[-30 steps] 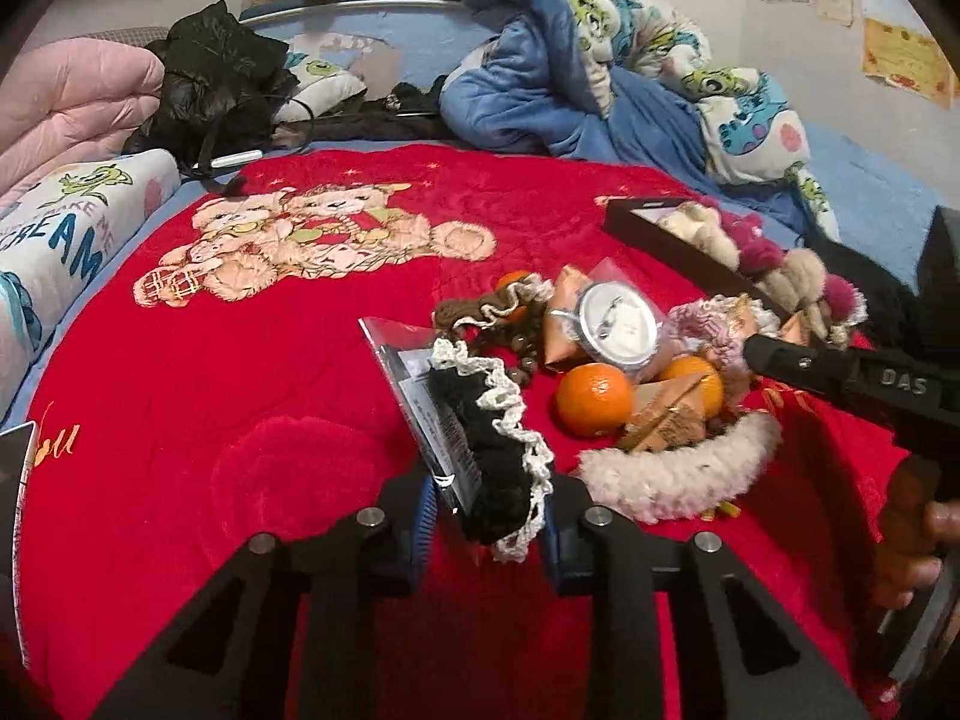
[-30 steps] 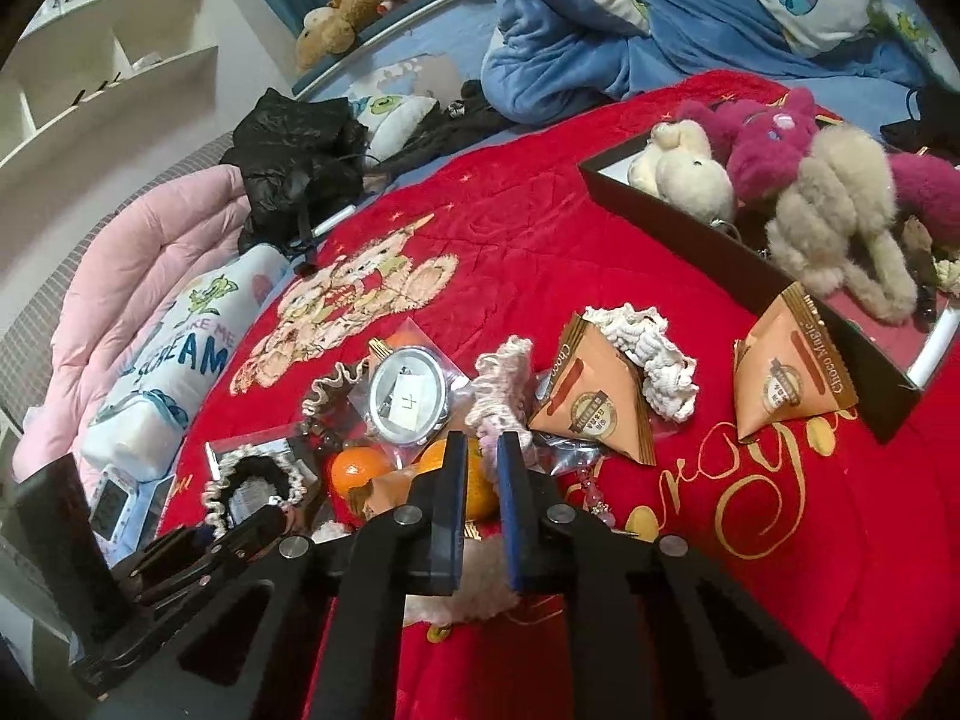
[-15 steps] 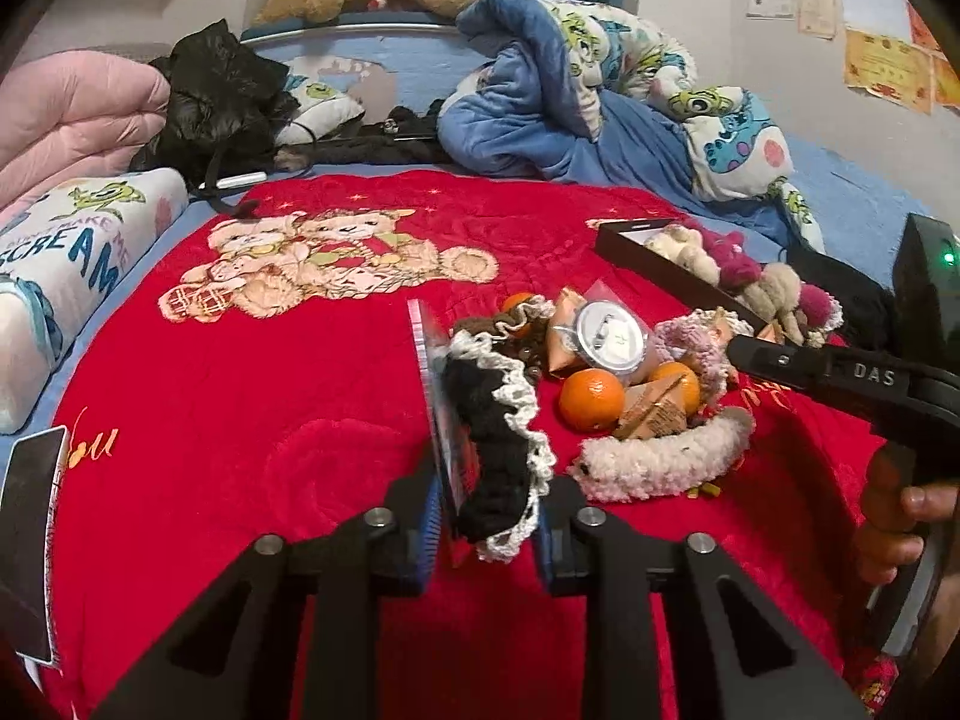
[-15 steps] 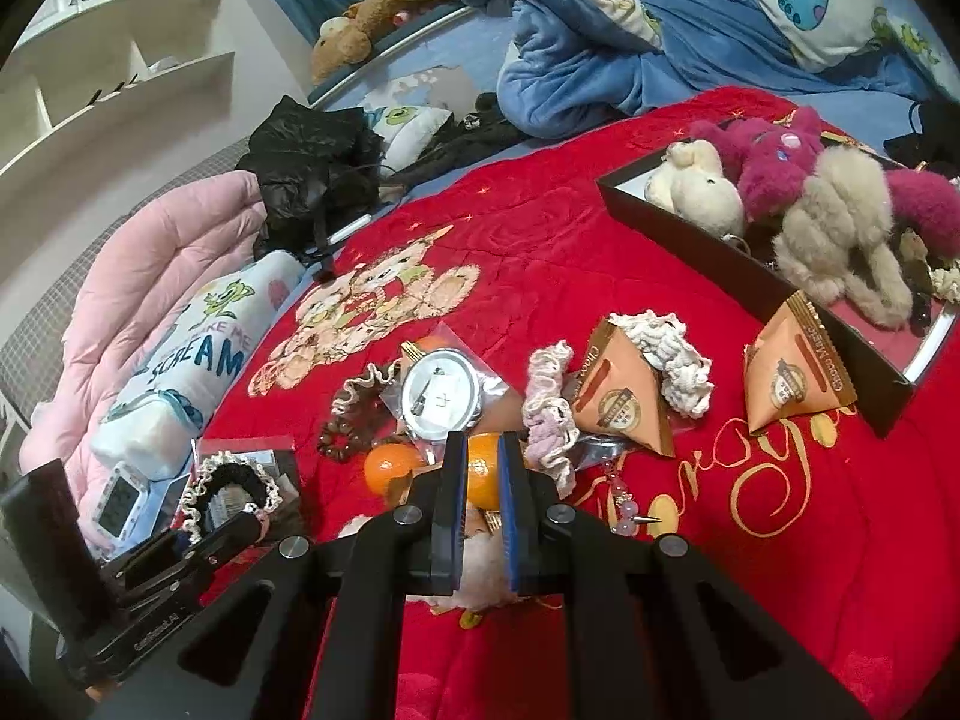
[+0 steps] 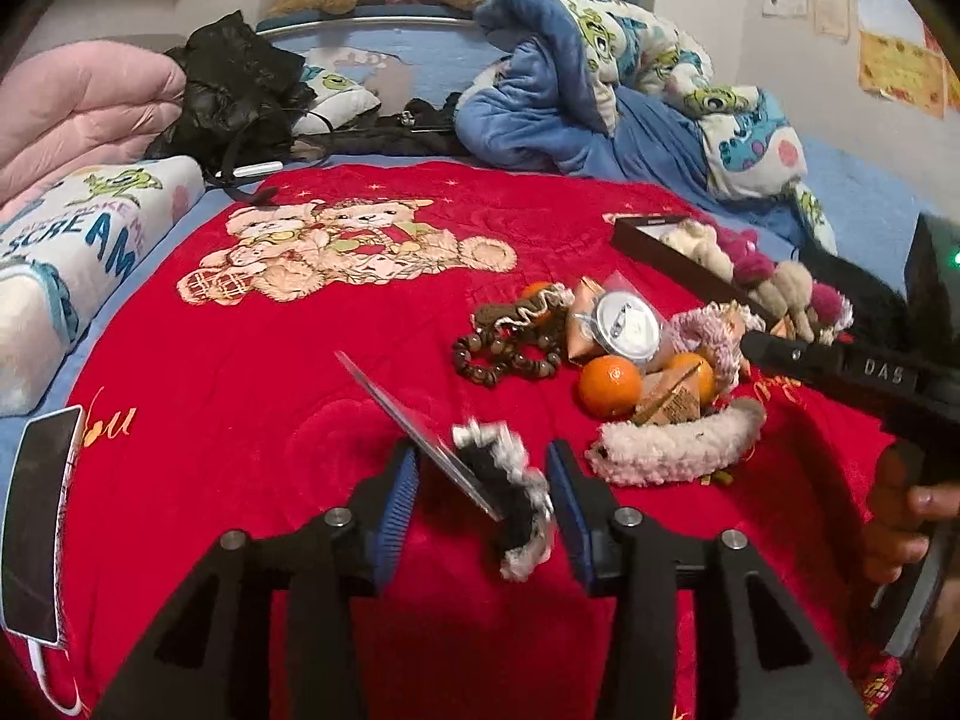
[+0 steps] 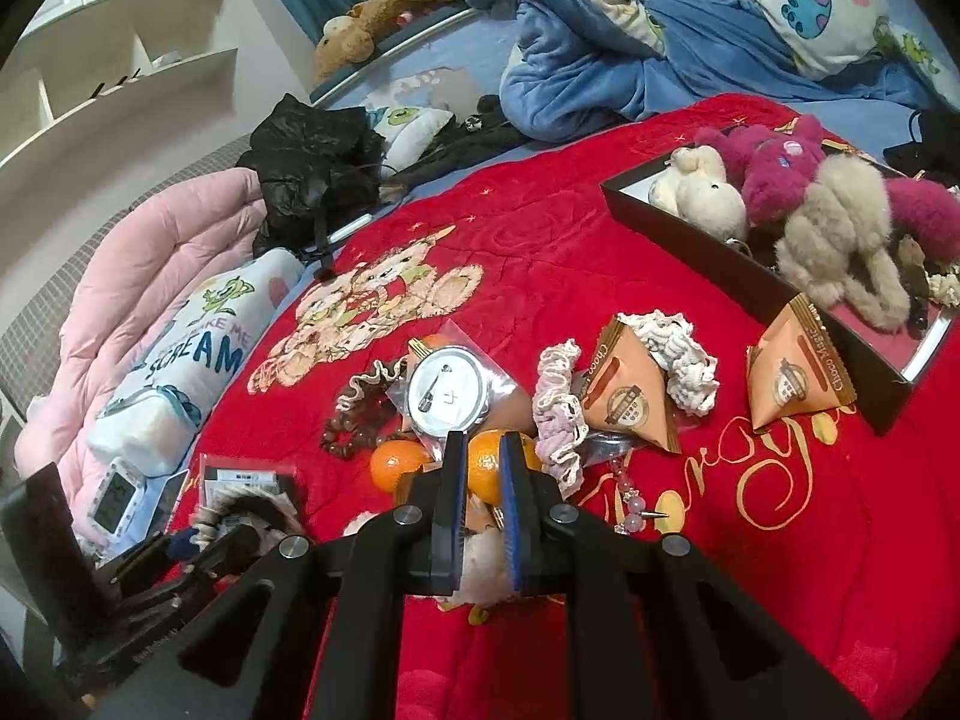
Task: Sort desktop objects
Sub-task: 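Lift the clear bag with the left tool while the right tool carries the scrunchie toward the tray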
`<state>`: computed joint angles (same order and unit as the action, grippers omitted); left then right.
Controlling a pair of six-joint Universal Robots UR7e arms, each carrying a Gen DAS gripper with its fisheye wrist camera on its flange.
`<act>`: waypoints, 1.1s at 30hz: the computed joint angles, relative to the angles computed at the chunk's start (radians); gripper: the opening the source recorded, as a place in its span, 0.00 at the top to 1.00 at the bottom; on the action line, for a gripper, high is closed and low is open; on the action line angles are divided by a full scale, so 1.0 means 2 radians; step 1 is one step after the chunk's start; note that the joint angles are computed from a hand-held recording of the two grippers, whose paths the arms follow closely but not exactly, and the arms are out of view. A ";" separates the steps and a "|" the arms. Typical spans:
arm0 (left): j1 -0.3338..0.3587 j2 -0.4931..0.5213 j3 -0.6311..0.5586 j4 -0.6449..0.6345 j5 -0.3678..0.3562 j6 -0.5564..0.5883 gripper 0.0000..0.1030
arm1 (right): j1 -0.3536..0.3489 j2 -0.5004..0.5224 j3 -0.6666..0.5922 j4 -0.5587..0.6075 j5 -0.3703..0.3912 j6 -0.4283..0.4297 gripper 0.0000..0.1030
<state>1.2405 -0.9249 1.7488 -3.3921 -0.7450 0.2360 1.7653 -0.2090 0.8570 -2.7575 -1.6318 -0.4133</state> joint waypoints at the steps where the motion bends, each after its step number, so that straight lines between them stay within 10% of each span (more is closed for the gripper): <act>1: 0.000 -0.001 0.001 -0.003 0.000 0.000 0.55 | 0.000 0.000 -0.001 0.000 -0.001 0.000 0.87; 17: -0.003 -0.016 0.020 -0.005 0.016 0.011 0.55 | 0.001 0.000 0.002 -0.008 -0.005 0.005 0.87; 19: 0.000 -0.015 0.019 -0.004 0.018 0.010 0.82 | 0.001 0.000 0.003 -0.008 -0.001 0.010 0.87; 22: 0.007 -0.018 0.016 0.019 0.019 -0.011 0.94 | 0.001 0.001 0.002 -0.010 0.001 0.014 0.87; 33: 0.000 -0.017 0.022 -0.015 0.019 0.006 0.98 | 0.001 -0.003 0.009 -0.019 0.002 0.015 0.89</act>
<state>1.2412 -0.9586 1.7937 -3.4226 -0.7079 0.2489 1.7667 -0.2157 0.8742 -2.7959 -1.6279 -0.3838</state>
